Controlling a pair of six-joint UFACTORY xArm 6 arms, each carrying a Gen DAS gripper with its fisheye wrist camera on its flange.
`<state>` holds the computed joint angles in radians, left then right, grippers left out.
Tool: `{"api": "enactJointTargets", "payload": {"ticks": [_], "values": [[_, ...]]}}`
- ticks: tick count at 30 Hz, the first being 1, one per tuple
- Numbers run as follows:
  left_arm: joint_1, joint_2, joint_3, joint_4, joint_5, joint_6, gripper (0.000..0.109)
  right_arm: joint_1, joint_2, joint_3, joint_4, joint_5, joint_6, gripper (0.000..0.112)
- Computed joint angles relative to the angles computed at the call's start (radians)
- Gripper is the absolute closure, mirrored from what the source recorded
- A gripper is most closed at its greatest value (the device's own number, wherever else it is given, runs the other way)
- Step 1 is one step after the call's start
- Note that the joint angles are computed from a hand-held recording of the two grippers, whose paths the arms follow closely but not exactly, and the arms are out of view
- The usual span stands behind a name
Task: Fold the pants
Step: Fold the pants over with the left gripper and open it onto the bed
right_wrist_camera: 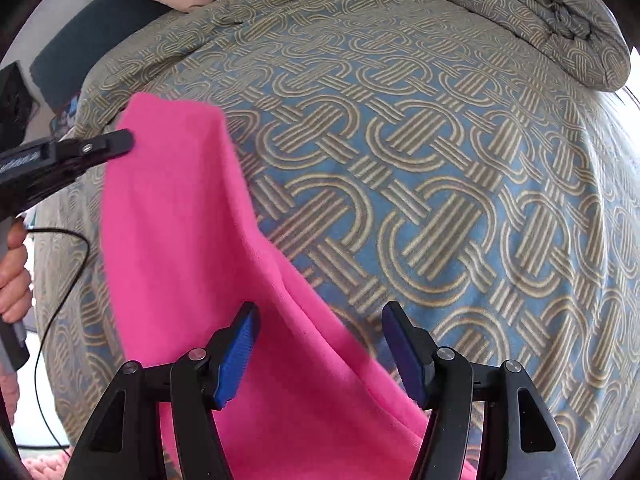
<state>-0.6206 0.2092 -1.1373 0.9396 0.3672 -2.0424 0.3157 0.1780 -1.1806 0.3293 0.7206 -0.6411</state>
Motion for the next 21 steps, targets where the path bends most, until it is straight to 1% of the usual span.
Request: {"api": "enactJointTargets", "payload": {"ticks": [2, 3, 6, 7, 10, 12, 13, 14, 15, 16, 18, 20, 21], "values": [[-0.007, -0.034, 0.046, 0.051, 0.022, -0.074, 0.106, -0.003, 0.019, -0.014, -0.004, -0.04, 0.058, 0.047], [-0.004, -0.037, 0.063, 0.049, 0.015, -0.079, 0.106, -0.007, 0.027, -0.024, 0.006, -0.042, 0.077, 0.047], [0.02, -0.013, 0.099, -0.037, -0.043, -0.026, 0.106, -0.019, 0.025, -0.026, 0.038, -0.051, 0.102, 0.047], [0.021, -0.008, 0.101, -0.052, -0.039, -0.016, 0.106, -0.017, 0.019, -0.018, 0.021, -0.064, 0.119, 0.047], [0.004, -0.023, 0.099, -0.027, 0.043, -0.04, 0.105, -0.019, -0.01, 0.017, -0.074, -0.111, 0.192, 0.047], [-0.005, -0.045, 0.106, 0.004, 0.099, -0.072, 0.104, -0.013, -0.012, 0.022, -0.099, -0.127, 0.225, 0.047], [0.003, -0.053, 0.117, 0.018, 0.088, -0.089, 0.1, -0.019, -0.031, 0.036, -0.062, -0.115, 0.196, 0.047], [0.017, -0.064, 0.135, 0.034, 0.061, -0.114, 0.097, -0.023, -0.029, 0.023, -0.009, -0.084, 0.152, 0.047], [0.028, -0.072, 0.15, 0.054, 0.036, -0.145, 0.09, -0.032, -0.03, 0.011, 0.041, -0.043, 0.103, 0.047], [0.037, -0.077, 0.158, 0.073, 0.018, -0.176, 0.085, -0.032, -0.033, 0.005, 0.068, -0.015, 0.077, 0.047], [0.043, -0.083, 0.165, 0.093, 0.004, -0.211, 0.08, -0.014, -0.038, 0.006, 0.081, -0.008, 0.06, 0.047], [0.044, -0.076, 0.157, 0.094, -0.004, -0.212, 0.06, 0.018, -0.026, -0.001, 0.074, -0.026, 0.059, 0.047], [0.045, -0.064, 0.149, 0.072, -0.012, -0.184, 0.039, 0.033, -0.015, -0.011, 0.07, -0.031, 0.063, 0.047]]}}
